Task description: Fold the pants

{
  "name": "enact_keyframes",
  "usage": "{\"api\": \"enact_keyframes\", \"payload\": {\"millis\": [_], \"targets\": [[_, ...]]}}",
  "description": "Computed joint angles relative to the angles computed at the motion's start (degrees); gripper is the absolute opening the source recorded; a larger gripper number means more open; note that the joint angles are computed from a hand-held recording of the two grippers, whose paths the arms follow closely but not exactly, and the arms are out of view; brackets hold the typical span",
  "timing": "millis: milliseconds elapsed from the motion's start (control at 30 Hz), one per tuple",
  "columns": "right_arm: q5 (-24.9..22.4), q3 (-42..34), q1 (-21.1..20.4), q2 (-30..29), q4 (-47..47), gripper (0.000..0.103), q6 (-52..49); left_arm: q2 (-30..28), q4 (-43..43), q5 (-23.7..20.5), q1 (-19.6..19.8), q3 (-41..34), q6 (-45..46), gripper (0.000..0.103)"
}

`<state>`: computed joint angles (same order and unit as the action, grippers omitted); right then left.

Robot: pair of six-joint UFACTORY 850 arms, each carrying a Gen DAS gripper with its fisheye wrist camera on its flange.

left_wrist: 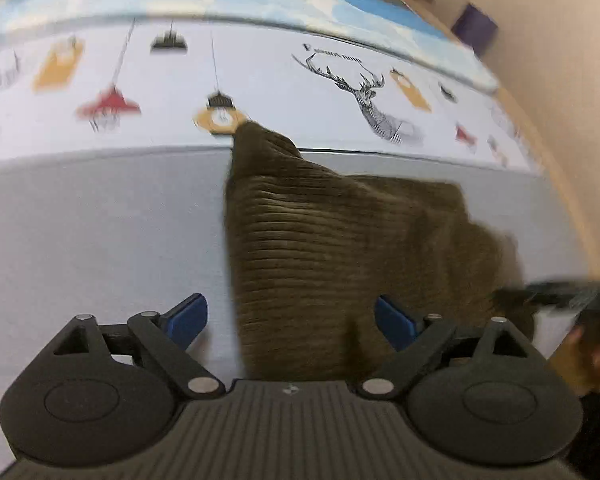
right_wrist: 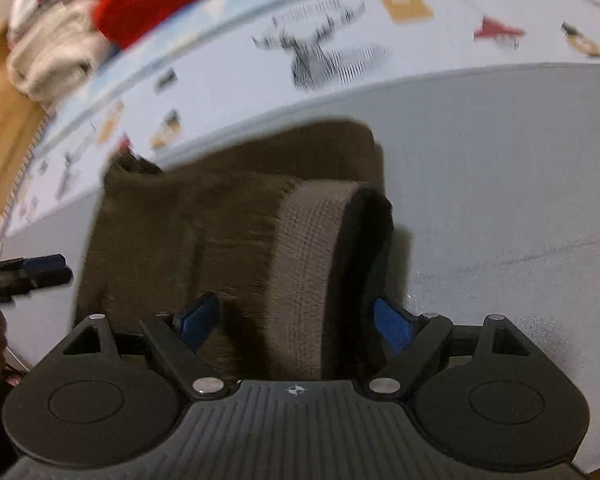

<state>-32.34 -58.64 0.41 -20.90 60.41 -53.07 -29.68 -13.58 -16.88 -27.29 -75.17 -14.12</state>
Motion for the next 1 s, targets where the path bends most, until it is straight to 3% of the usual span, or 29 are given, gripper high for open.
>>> {"api": "enact_keyframes", "payload": {"millis": [67,200,333,533,1000], "targets": [[-0.7,-1.4,0.1,-1.9,-2.1,0.086,2.4,-1.6,-3.9,-0.8,0.2,-1.5,4.2,0.094],[-3.7,-3.0,-0.8,-4.4,-0.5,0.089,1.2,-4.0,7.0,-3.0,-0.8,-4.0,-7.9,0.094],[-5.6,-5.1,-1.4,-7.0,-0.3,0.095,1.6,-5.7,12.2,-3.3,-1.1,-5.3,-13.0,0.094],[-7.1,-6.0,-1.9,-8.7,2.1,0.100,-2.0,-6.3,10.3,-3.6,-0.8,-5.6,-12.4,0.094],[-4.2,-4.4,-1.1,-7.6,4.7,0.098,-4.7,-8.0,8.9,-3.9,-0.6,-7.1,-12.4,0.094]]}}
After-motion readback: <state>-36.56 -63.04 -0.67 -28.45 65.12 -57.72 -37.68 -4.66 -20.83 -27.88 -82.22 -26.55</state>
